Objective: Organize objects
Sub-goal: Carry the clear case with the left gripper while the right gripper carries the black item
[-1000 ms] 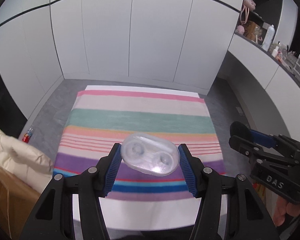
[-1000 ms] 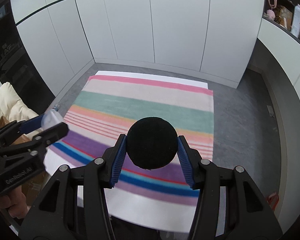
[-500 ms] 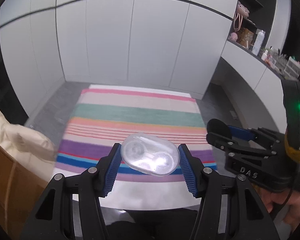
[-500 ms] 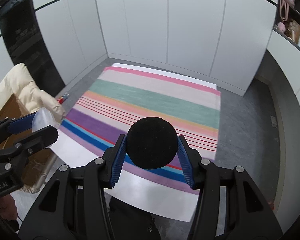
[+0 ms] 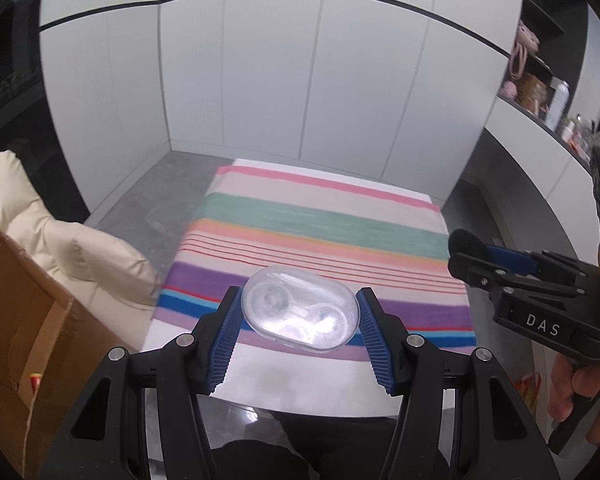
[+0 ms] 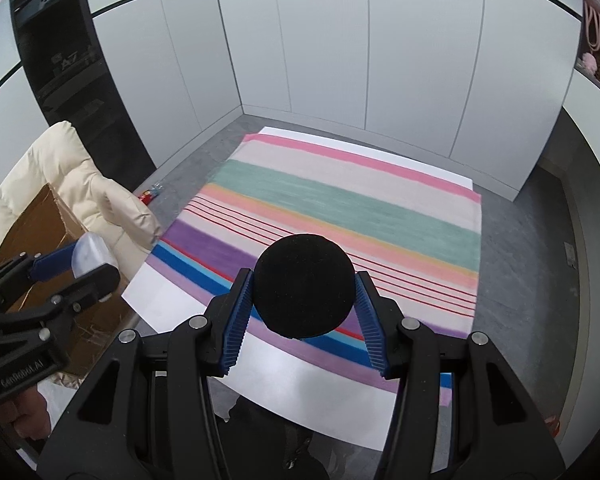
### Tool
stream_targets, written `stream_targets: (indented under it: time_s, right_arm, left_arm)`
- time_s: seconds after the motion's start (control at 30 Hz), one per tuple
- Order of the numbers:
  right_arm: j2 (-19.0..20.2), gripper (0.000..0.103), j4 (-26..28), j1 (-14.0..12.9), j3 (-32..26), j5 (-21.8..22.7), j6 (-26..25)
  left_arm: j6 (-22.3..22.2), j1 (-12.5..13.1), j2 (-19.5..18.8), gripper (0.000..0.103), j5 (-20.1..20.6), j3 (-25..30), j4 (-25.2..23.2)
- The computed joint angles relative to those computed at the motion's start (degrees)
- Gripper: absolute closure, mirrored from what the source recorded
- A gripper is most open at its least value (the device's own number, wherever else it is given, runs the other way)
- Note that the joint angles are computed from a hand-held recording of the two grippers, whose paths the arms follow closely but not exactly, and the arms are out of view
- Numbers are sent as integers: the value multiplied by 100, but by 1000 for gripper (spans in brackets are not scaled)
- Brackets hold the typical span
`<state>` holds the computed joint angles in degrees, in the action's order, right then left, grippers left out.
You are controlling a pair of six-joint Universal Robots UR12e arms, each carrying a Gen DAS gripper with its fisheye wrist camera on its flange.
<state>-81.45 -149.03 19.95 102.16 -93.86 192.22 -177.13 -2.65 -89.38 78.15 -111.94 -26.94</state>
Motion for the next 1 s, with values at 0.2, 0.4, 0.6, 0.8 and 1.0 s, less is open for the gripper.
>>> stream_targets:
  time_s: [0.2, 0.4, 0.6, 0.8, 1.0]
  right_arm:
    - [175, 50, 27, 113, -181, 58, -62]
    - [360, 50, 58, 261, -384, 160, -217]
    - [519, 50, 60, 403, -576, 244, -337]
    - [680, 50, 127, 541, -784, 369, -472]
    - [810, 50, 121, 678, -957, 493, -616]
  left_arm:
    - [-154, 169, 18, 45, 36, -58, 47]
    - [-155, 273, 47, 45, 168, -128, 203]
    - [-185, 428, 124, 45, 205, -218, 309]
    - [-257, 613, 206, 45, 254, -312, 379]
    - [-365, 841, 299, 45, 327, -409, 414]
